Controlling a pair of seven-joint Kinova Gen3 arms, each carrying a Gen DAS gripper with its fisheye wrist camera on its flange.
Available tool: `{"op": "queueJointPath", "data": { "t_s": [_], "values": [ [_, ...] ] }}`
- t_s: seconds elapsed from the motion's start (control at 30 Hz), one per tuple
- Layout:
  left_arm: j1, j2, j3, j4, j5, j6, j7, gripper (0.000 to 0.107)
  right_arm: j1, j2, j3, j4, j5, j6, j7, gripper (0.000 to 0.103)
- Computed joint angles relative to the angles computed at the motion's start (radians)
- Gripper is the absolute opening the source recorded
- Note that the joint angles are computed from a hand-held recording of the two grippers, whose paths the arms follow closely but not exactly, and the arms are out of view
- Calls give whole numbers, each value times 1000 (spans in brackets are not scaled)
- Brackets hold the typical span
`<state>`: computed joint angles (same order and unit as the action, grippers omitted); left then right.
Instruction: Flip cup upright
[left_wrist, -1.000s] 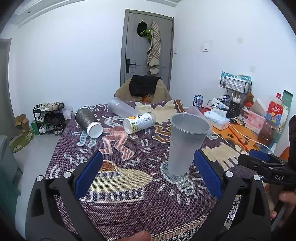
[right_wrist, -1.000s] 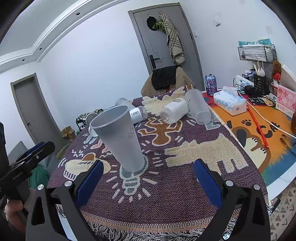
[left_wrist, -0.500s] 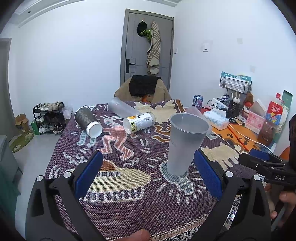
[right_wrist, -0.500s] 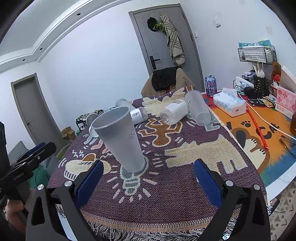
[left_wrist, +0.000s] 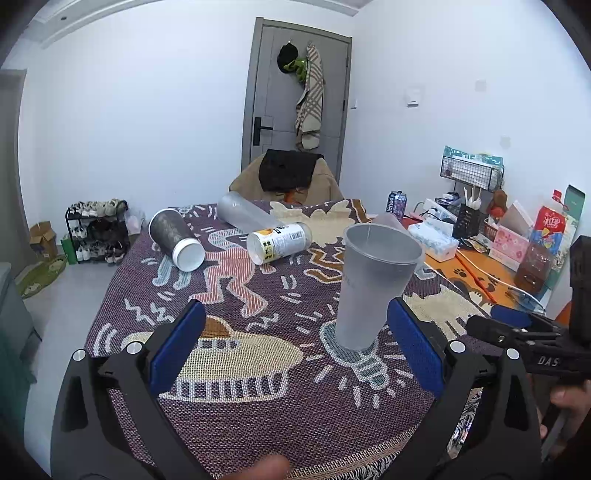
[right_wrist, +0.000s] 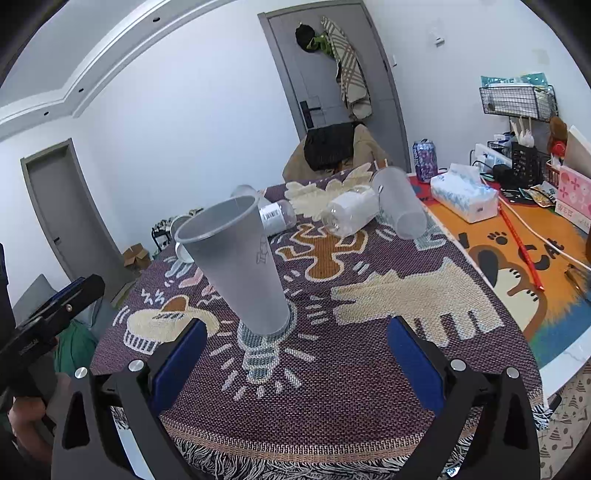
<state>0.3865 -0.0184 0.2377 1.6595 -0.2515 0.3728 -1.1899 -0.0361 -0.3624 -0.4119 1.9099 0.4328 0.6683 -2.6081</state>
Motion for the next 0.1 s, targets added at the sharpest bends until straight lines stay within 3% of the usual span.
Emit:
{"op": "queueJointPath", "data": {
  "t_s": [0.1],
  "values": [
    [-6,12,-10,-3,18,3,-7,98,-36,71,27,-41,-12,11,58,96]
  ]
}}
